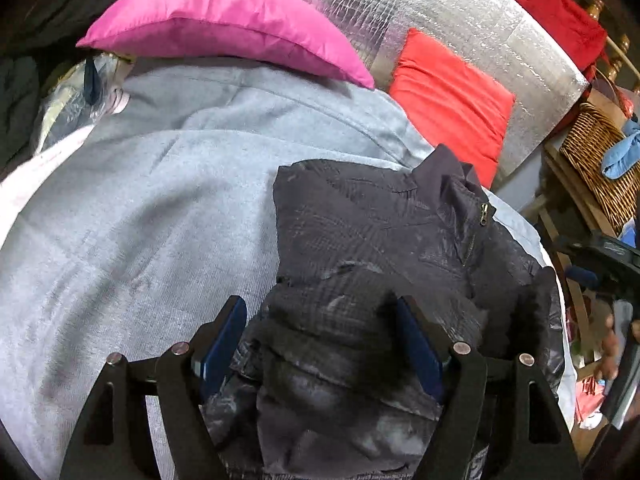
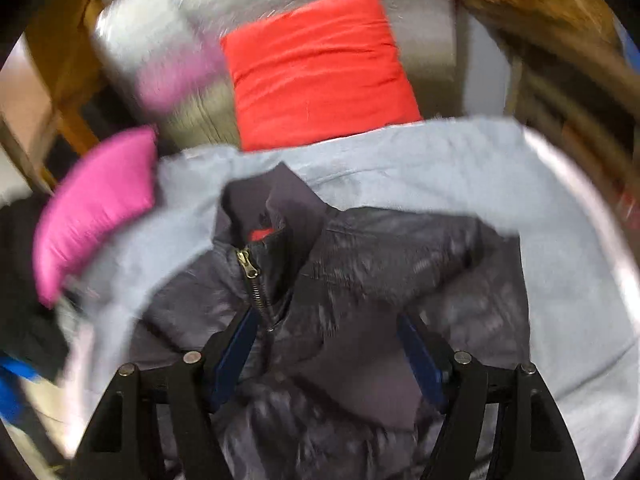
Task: Fold large clothes
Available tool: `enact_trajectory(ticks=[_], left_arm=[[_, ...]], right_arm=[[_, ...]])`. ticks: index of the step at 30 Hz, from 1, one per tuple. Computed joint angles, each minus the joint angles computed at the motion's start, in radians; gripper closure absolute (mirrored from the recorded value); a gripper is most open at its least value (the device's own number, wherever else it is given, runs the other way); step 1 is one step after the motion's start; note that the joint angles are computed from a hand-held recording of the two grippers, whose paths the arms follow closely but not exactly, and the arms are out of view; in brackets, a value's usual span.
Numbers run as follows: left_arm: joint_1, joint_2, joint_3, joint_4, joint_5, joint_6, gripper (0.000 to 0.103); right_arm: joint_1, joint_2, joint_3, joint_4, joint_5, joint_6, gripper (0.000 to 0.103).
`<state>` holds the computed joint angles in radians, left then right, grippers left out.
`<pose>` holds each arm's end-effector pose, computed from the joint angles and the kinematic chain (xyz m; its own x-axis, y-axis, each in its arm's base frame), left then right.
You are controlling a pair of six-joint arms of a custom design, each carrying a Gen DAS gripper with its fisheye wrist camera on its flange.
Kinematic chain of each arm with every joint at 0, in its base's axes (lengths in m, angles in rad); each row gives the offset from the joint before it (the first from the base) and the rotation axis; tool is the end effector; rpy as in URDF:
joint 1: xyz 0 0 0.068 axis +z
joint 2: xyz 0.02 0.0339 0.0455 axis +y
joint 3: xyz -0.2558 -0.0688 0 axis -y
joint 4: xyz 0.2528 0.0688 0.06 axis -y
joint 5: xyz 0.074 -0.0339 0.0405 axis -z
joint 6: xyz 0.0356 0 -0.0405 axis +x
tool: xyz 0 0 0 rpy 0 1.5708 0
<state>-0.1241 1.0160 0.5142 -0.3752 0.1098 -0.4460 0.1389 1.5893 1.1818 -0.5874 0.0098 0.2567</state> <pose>0.2036 -0.0293 0.1778 -0.7714 -0.3359 -0.5406 -0.1554 0.9231 -0.3518 0.3371 0.0468 0.2322 -0.8372 0.1393 -0.5288 0.0821 0.9881 0.1303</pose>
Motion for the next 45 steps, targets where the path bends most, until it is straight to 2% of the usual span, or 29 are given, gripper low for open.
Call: enact_trajectory(ticks=[3,5,8,10,12,15,18,22,25,28,31,34,38,40,41,42,44,45], left_arm=[[-0.012,0.043,-0.004,0.020,-0.013,0.002,0.026],[-0.021,0.057,0.000,0.010,-0.027,0.015,0.026],[-0.018,0.062,-0.004,-0.005,-0.015,0.010,0.026],[-0.028,0.043,-0.010,-0.021,-0.025,0.015,0.026],[-0.069,0.008,-0.023,-0.041,-0.073,0.018,0.026],[-0.115,-0.019,-0.043,-0.061,-0.113,0.012,0.026],[-0.160,-0.037,-0.068,-0.081,-0.133,-0.001,0.026],[-0.209,-0.088,-0.080,-0.127,-0.172,0.010,0.026],[-0.173,-0.161,-0.094,-0.160,-0.129,0.039,0.026],[-0.099,-0.248,-0.103,-0.197,-0.059,0.077,0.026],[-0.039,-0.303,-0.101,-0.218,-0.028,0.112,0.026],[-0.001,-0.313,-0.100,-0.206,-0.024,0.121,0.026],[0.036,-0.239,-0.113,-0.136,0.006,0.127,0.026],[0.001,-0.213,-0.120,-0.106,-0.034,0.124,0.026],[-0.044,-0.196,-0.122,-0.093,-0.096,0.118,0.026],[-0.088,-0.181,-0.121,-0.085,-0.151,0.108,0.026],[-0.154,-0.161,-0.125,-0.068,-0.232,0.100,0.026],[-0.175,-0.155,-0.127,-0.062,-0.259,0.099,0.026]], right_arm=[[0.096,0.127,0.097,-0.070,0.159,-0.055,0.028],[0.125,0.163,0.106,-0.108,0.211,-0.100,0.029],[0.136,0.105,0.011,-0.121,0.263,-0.147,0.029],[0.106,0.011,-0.086,-0.103,0.239,-0.169,0.029],[0.034,-0.126,-0.196,-0.102,0.180,-0.180,0.029],[-0.127,-0.283,-0.334,-0.115,0.006,-0.209,0.029],[-0.330,-0.423,-0.485,-0.117,-0.242,-0.251,0.029],[-0.623,-0.547,-0.658,-0.114,-0.550,-0.388,0.029],[-0.908,-0.498,-0.689,-0.207,-0.796,-0.610,0.028],[-1.111,-0.316,-0.611,-0.338,-0.938,-0.784,0.028],[-1.158,-0.249,-0.561,-0.354,-0.949,-0.788,0.028],[-1.114,-0.245,-0.540,-0.326,-0.936,-0.741,0.026],[-0.939,-0.281,-0.594,-0.172,-0.820,-0.567,0.026],[-0.853,-0.287,-0.636,-0.045,-0.774,-0.465,0.027],[-0.834,-0.326,-0.659,-0.015,-0.760,-0.449,0.030],[-0.818,-0.355,-0.668,-0.007,-0.749,-0.445,0.039],[-0.776,-0.416,-0.664,-0.025,-0.702,-0.459,0.065],[-0.750,-0.462,-0.656,-0.051,-0.661,-0.466,0.067]])
